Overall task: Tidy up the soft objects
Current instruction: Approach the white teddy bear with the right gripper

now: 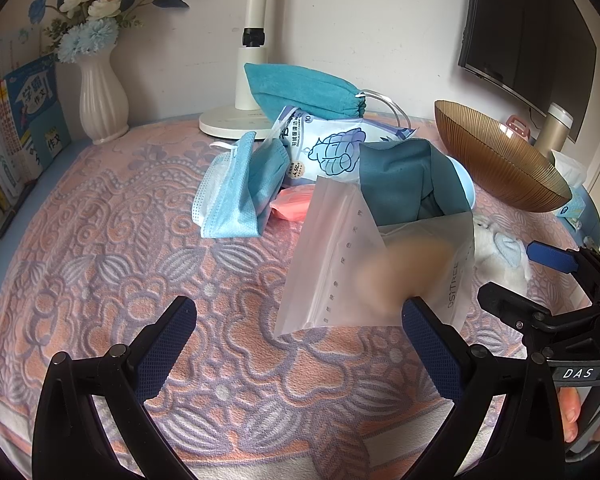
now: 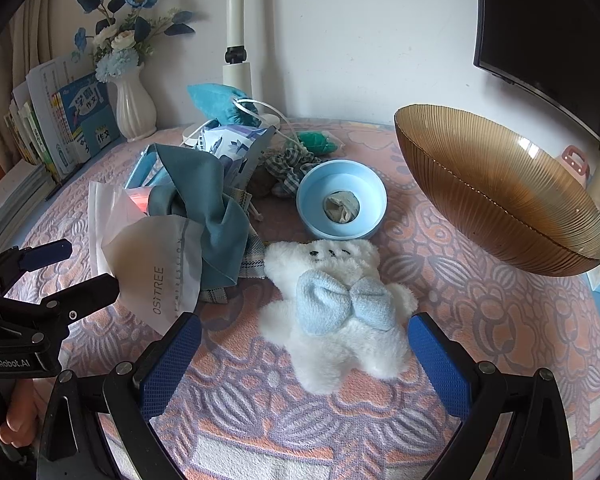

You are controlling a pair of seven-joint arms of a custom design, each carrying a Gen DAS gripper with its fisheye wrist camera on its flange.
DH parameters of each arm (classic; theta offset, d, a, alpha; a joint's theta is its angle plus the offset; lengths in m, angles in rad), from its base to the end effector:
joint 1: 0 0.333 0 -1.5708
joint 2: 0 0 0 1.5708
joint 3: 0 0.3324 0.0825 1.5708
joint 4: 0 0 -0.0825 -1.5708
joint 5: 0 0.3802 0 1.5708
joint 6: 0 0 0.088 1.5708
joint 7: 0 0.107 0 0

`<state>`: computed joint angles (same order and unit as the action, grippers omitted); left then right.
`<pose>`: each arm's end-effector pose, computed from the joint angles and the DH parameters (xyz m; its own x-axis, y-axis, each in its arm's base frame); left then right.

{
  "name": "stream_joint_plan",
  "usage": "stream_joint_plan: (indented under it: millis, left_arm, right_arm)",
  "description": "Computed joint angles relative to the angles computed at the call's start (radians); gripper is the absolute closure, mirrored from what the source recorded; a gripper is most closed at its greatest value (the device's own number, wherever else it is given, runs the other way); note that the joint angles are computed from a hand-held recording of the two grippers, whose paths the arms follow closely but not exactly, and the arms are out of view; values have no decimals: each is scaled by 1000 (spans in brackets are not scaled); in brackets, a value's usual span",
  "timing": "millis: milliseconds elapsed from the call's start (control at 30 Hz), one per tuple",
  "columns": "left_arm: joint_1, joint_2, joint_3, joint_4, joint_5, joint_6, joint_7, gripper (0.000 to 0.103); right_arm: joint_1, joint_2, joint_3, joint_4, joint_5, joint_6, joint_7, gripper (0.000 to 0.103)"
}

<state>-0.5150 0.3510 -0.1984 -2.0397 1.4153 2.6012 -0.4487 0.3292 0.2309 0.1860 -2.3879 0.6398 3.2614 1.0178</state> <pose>0.4496 -0.4091 0.3024 0.1010 -0.9911 0.0868 -0.7036 -0.1328 -0.6980 0.4957 0.2102 0.3062 0.3901 -0.9202 -0.0329 -0.7559 -0.2996 -0.5822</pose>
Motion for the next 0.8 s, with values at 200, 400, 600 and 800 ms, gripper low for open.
stream_joint_plan:
  millis: [200,400,600,800]
  left_arm:
    - [-2,1,0,2,-3,-2,1,1]
    - [-1,1,1,2,-4,2,4,1]
    - [3,4,4,3,6,27,3,1]
    - [-5,2,3,6,37,25,2,1]
  right_arm:
    - [0,1,0,1,-1,1,0,0]
    - [6,0,-7,1,-3,-4,1,0]
    - [-37,1,32,9,17,-17,-14,0]
    - [-185,10,182,19,89,-10,-84,0]
